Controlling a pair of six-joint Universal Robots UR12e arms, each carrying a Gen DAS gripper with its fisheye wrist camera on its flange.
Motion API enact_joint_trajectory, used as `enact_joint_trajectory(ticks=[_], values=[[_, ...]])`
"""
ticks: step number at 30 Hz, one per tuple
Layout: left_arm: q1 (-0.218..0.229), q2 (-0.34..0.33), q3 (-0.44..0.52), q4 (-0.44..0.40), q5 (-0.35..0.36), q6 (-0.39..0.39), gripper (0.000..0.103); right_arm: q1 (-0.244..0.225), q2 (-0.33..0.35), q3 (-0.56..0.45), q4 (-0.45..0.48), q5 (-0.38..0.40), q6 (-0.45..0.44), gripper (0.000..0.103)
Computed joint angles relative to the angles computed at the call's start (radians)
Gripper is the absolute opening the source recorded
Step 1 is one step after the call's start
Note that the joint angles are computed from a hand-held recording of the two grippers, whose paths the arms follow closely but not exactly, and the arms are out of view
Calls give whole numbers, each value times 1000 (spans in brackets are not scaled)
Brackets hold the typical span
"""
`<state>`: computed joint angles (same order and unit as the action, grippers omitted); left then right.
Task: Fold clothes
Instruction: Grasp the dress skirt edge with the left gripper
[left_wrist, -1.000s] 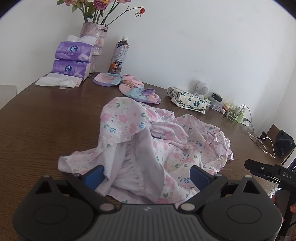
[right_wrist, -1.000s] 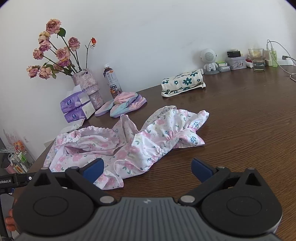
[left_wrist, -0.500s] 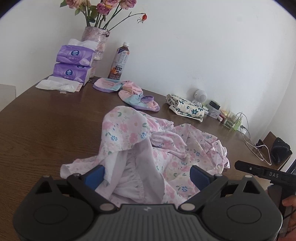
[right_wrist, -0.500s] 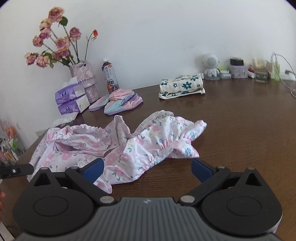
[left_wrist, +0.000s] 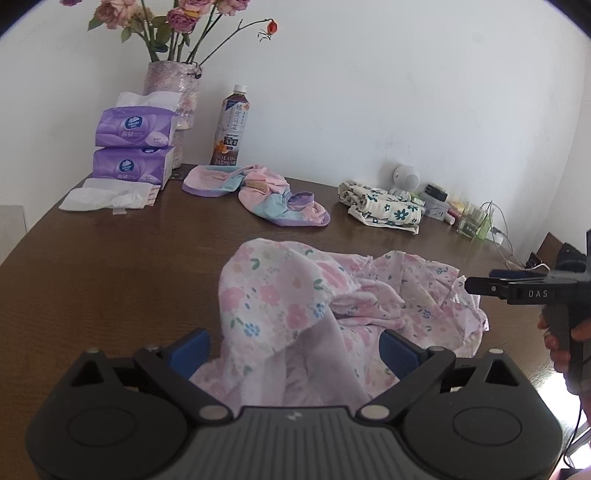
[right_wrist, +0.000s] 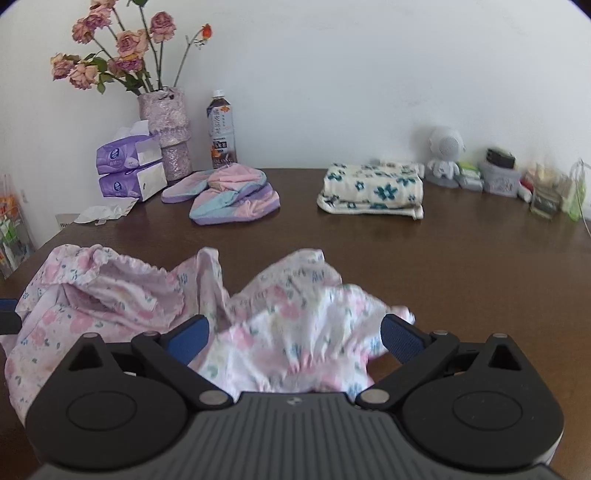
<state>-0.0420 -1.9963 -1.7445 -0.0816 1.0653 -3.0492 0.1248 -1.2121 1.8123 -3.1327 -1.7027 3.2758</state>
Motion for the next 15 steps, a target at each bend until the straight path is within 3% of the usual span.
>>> enact_joint_trajectory(ticks=[5,8,13,15], values=[[-14,-21,54,-47,42,79,91,-7,25,-65,84,97,-112,83],[-30,-32,82,-78,71,139,86,-5,44,-95,130,103,-154,75],[-58,-54,119,-103,122,238,72,-23,61,-133,238,173,-194,44],[-62,-64,128,-103,122,265,56,-29,64,-143,274,205,-217,20]])
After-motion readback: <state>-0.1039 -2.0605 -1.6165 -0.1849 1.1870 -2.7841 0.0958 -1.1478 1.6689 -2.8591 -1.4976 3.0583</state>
